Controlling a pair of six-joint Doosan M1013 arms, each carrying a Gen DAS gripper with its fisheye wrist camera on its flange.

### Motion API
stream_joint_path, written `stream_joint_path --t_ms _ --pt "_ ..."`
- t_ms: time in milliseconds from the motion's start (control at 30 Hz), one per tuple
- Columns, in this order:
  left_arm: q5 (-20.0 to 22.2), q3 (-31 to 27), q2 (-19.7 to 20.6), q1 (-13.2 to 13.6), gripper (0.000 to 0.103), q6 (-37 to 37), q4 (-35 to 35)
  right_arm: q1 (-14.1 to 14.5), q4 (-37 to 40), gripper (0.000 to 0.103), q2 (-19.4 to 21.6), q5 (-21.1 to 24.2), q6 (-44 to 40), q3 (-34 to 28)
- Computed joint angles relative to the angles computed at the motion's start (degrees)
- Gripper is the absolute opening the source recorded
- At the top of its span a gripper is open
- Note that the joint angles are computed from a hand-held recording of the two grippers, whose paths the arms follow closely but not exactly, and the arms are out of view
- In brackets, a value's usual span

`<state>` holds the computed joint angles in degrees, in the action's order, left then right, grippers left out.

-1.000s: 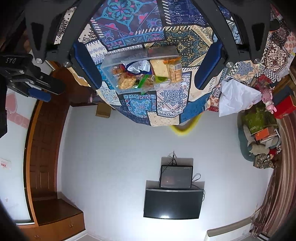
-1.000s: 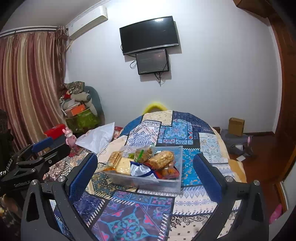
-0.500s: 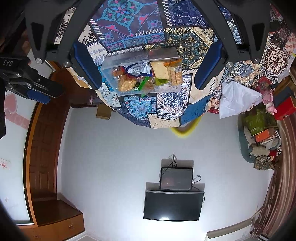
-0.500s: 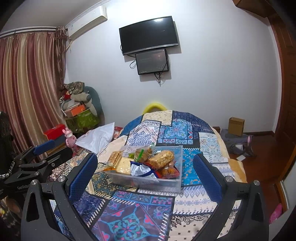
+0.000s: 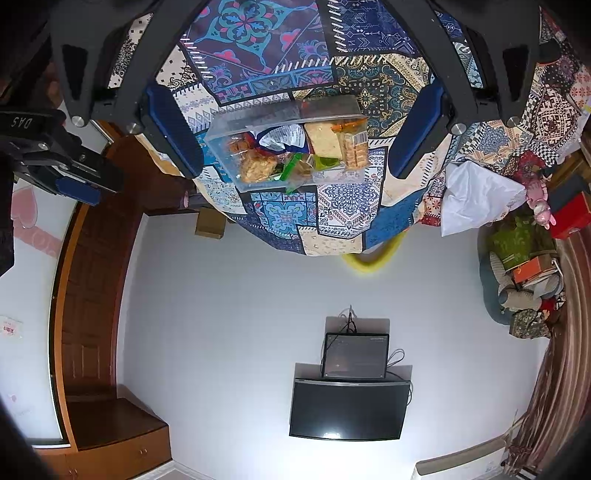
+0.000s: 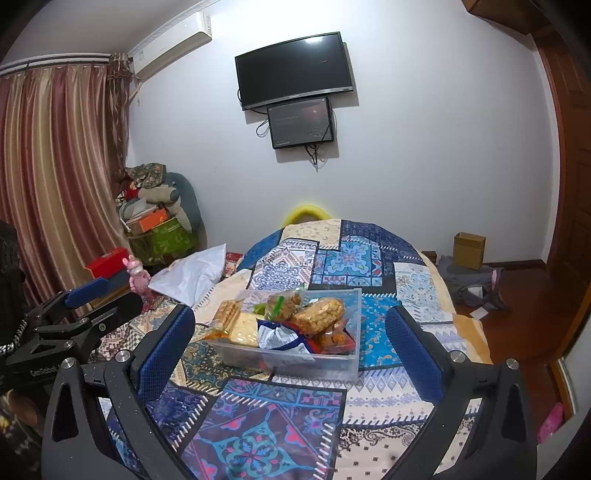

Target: Organize snacks

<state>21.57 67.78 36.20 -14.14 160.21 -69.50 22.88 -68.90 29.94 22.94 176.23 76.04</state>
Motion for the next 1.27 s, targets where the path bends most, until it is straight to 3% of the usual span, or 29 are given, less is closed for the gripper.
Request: stream_joint_path --t_ms 1033,1267 --pt "0.62 0.53 -0.2 0.06 0.102 1.22 -0.89 -0.06 1.39 0.103 0.32 1.06 -1.83 -0.32" --pt "1.36 0.09 0.09 0.17 0.102 -1.59 1.21 -0.1 2.06 0.103 0.45 0.91 -2.23 -0.35"
